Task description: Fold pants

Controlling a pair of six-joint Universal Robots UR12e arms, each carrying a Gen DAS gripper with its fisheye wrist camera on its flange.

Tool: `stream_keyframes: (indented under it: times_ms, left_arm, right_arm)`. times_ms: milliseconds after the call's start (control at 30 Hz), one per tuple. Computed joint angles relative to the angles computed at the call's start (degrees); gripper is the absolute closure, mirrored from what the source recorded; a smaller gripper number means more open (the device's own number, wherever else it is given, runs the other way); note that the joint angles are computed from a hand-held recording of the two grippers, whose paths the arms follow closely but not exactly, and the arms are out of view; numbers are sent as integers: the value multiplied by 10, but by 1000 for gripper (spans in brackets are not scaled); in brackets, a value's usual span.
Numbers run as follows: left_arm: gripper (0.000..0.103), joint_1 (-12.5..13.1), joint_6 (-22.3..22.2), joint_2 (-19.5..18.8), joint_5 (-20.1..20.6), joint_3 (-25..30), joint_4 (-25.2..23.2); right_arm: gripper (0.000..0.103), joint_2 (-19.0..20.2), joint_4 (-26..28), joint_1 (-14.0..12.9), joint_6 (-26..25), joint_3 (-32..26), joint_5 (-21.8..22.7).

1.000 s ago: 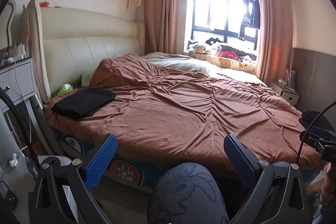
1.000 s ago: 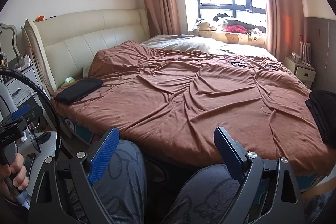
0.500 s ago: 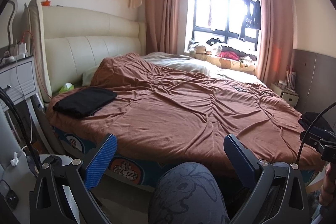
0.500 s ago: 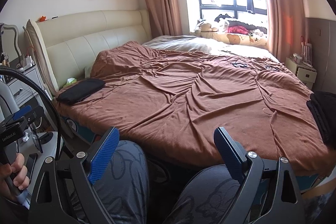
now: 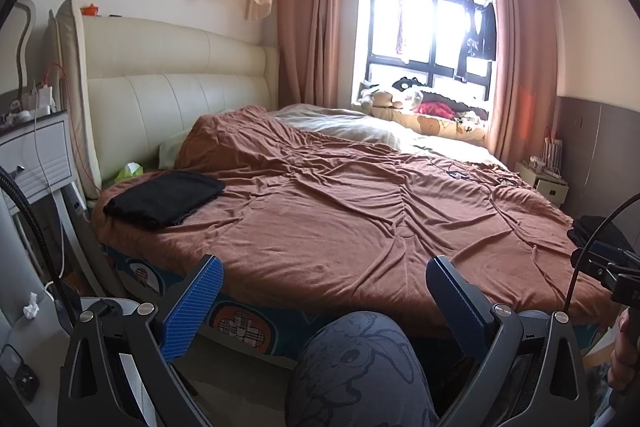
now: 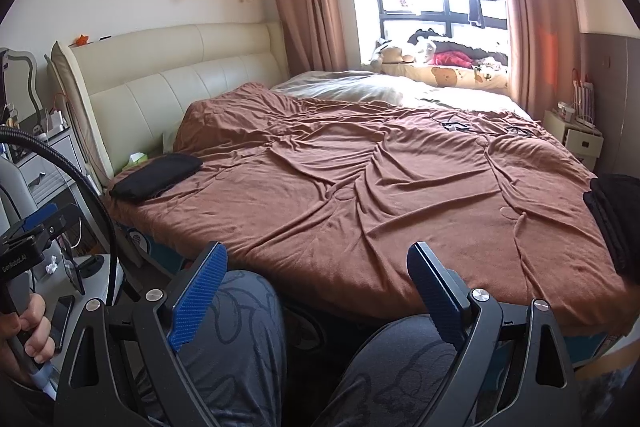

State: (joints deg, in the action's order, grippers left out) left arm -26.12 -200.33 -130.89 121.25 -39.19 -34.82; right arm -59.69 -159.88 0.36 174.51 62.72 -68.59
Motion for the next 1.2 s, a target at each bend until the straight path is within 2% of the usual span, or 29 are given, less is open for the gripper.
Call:
stream_keyframes:
  times_ms: [433, 967, 1200]
  left_arm:
    - [1, -1, 3, 5, -2, -9, 9]
    - [0, -4, 11, -9, -10, 16, 3]
    - [1, -6, 13, -7, -13, 14, 19]
  right_arm:
    - [12, -3, -10, 1, 5, 6, -8]
    - [12, -2, -12, 4, 1, 5, -23]
    - [12, -6, -20, 1, 8, 7, -32]
